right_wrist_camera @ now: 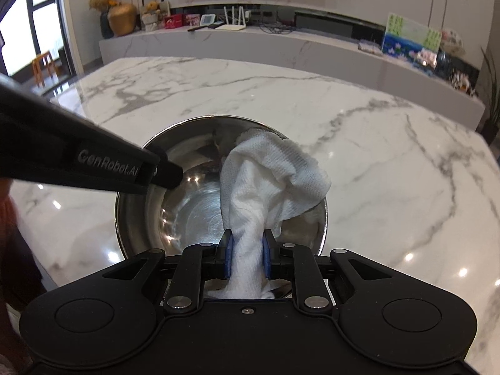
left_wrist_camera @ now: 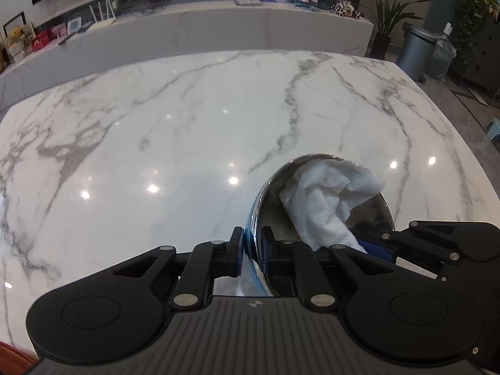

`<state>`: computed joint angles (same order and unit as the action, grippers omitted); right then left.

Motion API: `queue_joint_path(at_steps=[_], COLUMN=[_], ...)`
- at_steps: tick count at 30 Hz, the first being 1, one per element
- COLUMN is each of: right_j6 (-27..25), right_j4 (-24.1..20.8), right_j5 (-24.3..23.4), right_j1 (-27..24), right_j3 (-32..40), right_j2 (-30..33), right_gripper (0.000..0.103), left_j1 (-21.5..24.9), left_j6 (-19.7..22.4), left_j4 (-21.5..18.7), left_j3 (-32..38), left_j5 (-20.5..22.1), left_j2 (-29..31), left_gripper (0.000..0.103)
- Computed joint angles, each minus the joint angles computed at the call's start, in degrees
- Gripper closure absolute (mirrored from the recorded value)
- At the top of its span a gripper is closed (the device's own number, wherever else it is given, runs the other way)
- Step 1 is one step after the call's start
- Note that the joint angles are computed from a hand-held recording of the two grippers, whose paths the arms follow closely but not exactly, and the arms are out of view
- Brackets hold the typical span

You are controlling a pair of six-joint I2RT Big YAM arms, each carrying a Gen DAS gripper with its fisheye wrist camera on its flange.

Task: Clean bowl
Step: 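Wipe the bowl's inner surface with the cloth held in the right tool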

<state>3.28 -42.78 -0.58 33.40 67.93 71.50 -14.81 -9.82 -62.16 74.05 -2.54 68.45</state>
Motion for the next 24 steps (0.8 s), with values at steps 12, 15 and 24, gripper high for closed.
queue_joint_path(at_steps=[12, 15, 24], right_j6=[1.35, -0.47, -2.39], right_j4=[-0.25, -0.4, 0.43], right_j5=[-4.88, -0.55, 5.33], right_j1=[-0.62, 0.69, 1.83], right_j3=[0.22, 0.24, 0.61], right_j2=[-0.37, -0.36, 0.6], right_gripper=[0.087, 0.087, 0.087], left_j1=[-0.82, -1.85, -2.29], left_j6=[1.53, 3.11, 3.5], left_j4=[-0.27, 0.47, 1.17], left_j3=[-0.64, -0.99, 0.12], left_j5=[-1.55, -4.2, -5.29], left_j2=[-0.24, -0.55, -0.46], left_gripper=[0.092, 0.094, 0.096])
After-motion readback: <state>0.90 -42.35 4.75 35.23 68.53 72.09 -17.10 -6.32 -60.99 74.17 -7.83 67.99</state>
